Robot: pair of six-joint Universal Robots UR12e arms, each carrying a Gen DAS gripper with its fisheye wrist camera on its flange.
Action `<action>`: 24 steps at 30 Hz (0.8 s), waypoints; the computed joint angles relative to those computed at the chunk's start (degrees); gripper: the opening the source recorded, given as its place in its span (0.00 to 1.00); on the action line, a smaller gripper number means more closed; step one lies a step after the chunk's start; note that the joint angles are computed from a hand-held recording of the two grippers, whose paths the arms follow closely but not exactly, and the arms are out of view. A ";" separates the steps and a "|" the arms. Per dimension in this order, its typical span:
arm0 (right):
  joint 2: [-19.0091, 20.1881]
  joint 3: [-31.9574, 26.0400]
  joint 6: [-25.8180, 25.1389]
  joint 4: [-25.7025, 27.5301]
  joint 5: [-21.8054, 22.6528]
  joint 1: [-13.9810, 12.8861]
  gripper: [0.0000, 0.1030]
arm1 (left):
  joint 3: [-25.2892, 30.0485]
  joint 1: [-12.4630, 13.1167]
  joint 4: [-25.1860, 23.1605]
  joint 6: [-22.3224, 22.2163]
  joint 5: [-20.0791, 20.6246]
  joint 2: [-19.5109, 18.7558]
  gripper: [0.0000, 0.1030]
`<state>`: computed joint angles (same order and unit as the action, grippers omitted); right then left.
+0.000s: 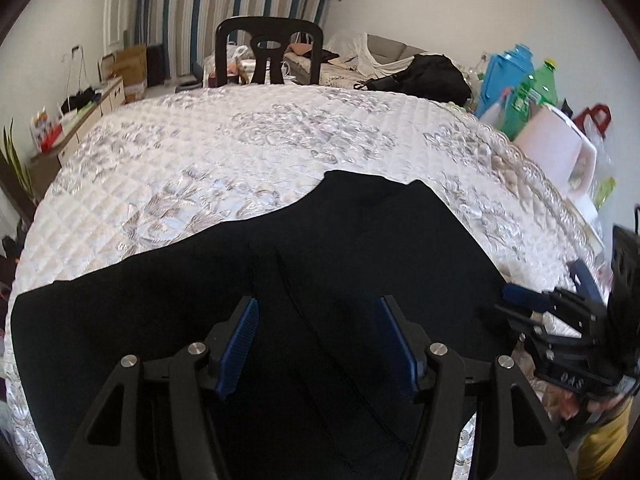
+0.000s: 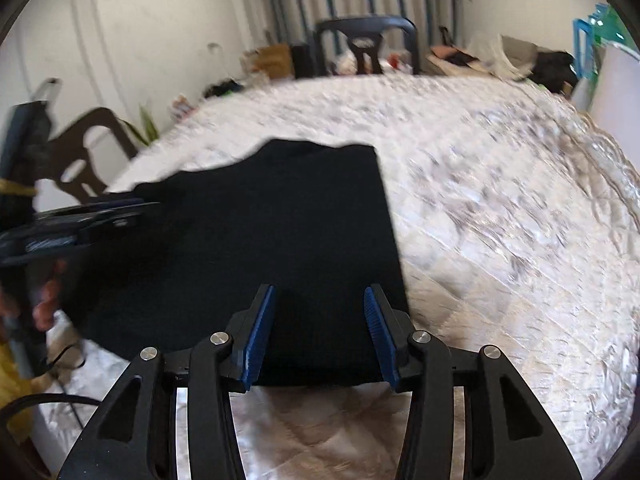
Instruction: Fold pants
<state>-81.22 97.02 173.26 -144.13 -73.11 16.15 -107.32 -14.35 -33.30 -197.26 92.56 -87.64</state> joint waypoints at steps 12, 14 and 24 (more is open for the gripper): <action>2.08 -2.93 0.75 1.01 -4.24 -0.45 0.47 | 0.58 -1.29 -0.08 1.51 2.64 -0.73 0.63; 2.96 -3.86 1.67 2.94 -2.79 -0.89 0.50 | 0.65 -1.30 -0.38 1.40 2.34 -0.91 0.63; 6.11 -7.84 0.43 4.13 1.71 -0.71 0.54 | 1.18 -1.05 -1.85 0.23 1.32 -1.93 0.64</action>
